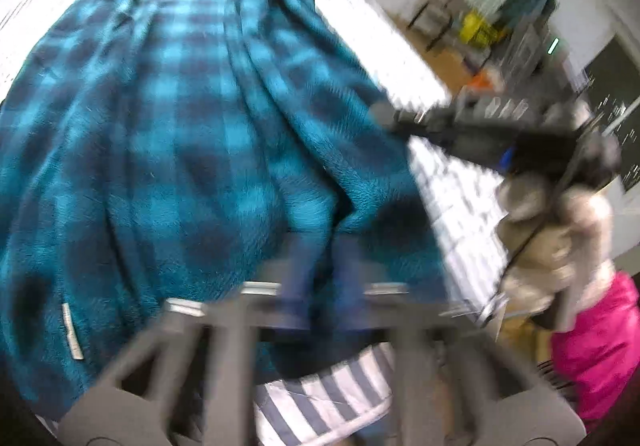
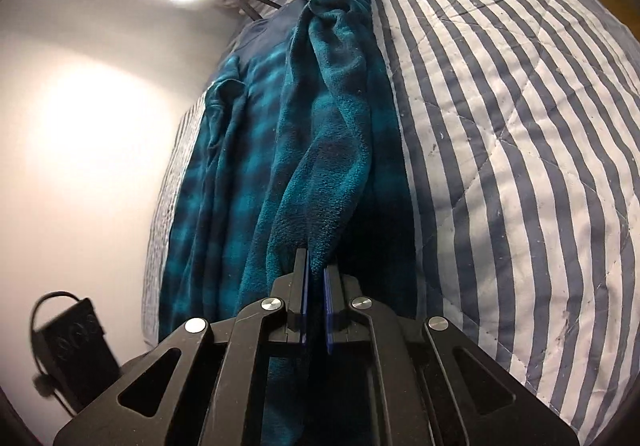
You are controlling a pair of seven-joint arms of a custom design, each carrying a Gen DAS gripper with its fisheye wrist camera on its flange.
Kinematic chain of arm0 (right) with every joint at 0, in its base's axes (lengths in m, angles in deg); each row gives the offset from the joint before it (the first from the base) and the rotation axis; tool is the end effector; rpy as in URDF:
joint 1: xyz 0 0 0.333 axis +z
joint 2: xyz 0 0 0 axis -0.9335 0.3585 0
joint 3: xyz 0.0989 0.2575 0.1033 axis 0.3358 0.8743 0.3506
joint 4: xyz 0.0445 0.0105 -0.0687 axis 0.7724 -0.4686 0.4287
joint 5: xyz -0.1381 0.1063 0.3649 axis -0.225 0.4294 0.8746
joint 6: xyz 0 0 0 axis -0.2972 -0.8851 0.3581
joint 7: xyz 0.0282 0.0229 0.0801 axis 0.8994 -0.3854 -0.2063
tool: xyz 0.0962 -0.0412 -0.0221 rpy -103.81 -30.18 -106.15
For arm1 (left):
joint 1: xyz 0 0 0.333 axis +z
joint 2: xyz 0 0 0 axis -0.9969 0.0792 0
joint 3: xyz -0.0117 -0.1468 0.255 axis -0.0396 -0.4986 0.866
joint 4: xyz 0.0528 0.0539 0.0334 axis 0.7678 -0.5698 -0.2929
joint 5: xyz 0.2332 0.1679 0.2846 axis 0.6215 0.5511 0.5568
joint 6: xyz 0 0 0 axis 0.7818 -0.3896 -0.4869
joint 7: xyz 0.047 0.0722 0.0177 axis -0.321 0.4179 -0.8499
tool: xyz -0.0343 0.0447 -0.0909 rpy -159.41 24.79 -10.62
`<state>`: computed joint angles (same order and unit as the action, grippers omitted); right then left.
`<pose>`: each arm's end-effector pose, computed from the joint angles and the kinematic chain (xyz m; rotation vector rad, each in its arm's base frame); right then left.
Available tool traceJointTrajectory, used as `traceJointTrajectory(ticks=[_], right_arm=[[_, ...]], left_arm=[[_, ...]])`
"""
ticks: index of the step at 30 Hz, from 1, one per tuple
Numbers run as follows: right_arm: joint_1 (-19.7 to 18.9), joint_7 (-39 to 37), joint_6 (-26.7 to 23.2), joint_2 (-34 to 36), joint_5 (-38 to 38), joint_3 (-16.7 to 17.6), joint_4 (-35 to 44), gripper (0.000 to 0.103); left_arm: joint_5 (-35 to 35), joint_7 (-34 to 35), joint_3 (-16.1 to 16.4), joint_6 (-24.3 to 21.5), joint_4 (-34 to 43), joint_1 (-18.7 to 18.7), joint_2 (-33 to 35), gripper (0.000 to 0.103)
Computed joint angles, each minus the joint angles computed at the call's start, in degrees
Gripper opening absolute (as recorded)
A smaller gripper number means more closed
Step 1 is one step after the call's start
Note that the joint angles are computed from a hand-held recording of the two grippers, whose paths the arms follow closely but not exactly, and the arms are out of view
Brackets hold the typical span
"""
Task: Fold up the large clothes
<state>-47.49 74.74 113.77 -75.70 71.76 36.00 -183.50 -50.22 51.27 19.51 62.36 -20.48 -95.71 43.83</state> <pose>0.4846 0.2825 0.4659 -1.0612 2.0878 0.0470 0.5837 -0.3005 0.4424 1.0876 -2.5747 0.8532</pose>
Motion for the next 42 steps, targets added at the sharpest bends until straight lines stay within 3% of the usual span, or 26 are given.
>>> traceJointTrajectory(ticks=[2,4,7,9,11,14,17,19,21,24,25,27,28,29,30,35,39,42], right_arm=[[-0.35,0.72,-0.91,-0.33,-1.19,0.20,0.15,0.005],[-1.58,3.81,-3.19,-0.89,-4.83,1.00,0.59,0.004],[-1.96,6.58,-0.50,-2.72,-5.61,1.01,-1.76,0.004],[-2.21,6.89,1.68,-3.25,-5.73,1.18,-2.79,0.004],[-2.96,7.84,0.58,-3.51,-7.01,1.95,-2.60,0.006],[-2.52,7.87,0.35,-4.04,-6.82,1.97,-3.24,0.008],[-2.45,7.86,-0.71,-4.82,-7.46,2.66,-3.57,0.008],[-2.31,8.02,-2.51,-4.84,-7.72,2.87,-3.31,0.008],[-0.62,5.96,-3.85,-4.36,-4.81,1.69,-3.18,0.008],[1.96,1.93,-1.22,-3.34,0.97,0.00,-3.71,0.011],[2.61,0.28,-0.56,-3.03,2.44,-0.36,-3.58,0.017],[2.18,-0.56,-1.23,-2.32,1.90,0.18,-2.35,0.019],[1.36,0.45,-2.36,-2.03,0.05,0.91,-1.56,0.014],[0.60,1.59,-3.79,-1.82,-2.08,1.51,-0.60,0.009],[0.32,2.34,-3.88,-1.61,-3.08,1.69,-0.16,0.004],[-1.67,9.44,-10.44,-3.68,-12.25,3.05,2.38,0.003],[-2.04,11.78,-3.16,-7.03,-10.82,2.34,-2.59,0.003],[-2.95,13.22,-3.32,-7.12,-10.69,3.42,-3.19,0.006]], left_arm=[[-3.14,0.63,-0.01,0.39,-1.53,0.97,-0.96,0.002],[-8.91,-0.62,0.51,-3.17,-1.15,3.08,-1.29,0.002],[-15.70,-1.91,1.79,-5.60,-1.27,5.62,-2.39,0.001],[-15.53,-1.92,2.47,-4.22,-1.95,5.70,-3.16,0.001],[-13.95,-3.38,2.97,-2.90,-1.45,5.48,-2.24,0.001],[-13.26,-5.77,3.14,-3.55,-0.64,6.00,-1.05,0.002],[-14.28,-3.03,2.22,-4.29,-0.72,6.21,-1.38,0.003],[-12.88,0.20,1.43,-4.23,-1.02,5.12,-2.22,0.017],[-12.67,3.21,0.89,-2.46,-2.69,3.93,-4.06,0.042],[-12.68,6.45,0.55,-1.56,-3.33,2.14,-4.90,0.045],[-10.42,6.04,0.45,-0.07,-2.95,0.96,-4.33,0.045],[-4.88,3.47,0.42,1.75,-0.92,-1.07,-1.69,0.041],[-3.55,2.22,0.43,0.84,0.41,-1.25,-0.15,0.027],[-2.96,0.87,0.37,-0.88,2.09,-1.08,1.46,0.001],[-3.54,-0.93,0.35,-2.29,3.56,-0.51,2.80,0.001],[-14.70,-0.35,0.17,-6.71,3.68,5.37,1.38,0.000],[-14.63,0.56,1.04,-6.26,3.41,5.78,0.92,0.000],[-13.80,-1.17,1.33,-6.89,3.46,5.79,1.55,0.000]])
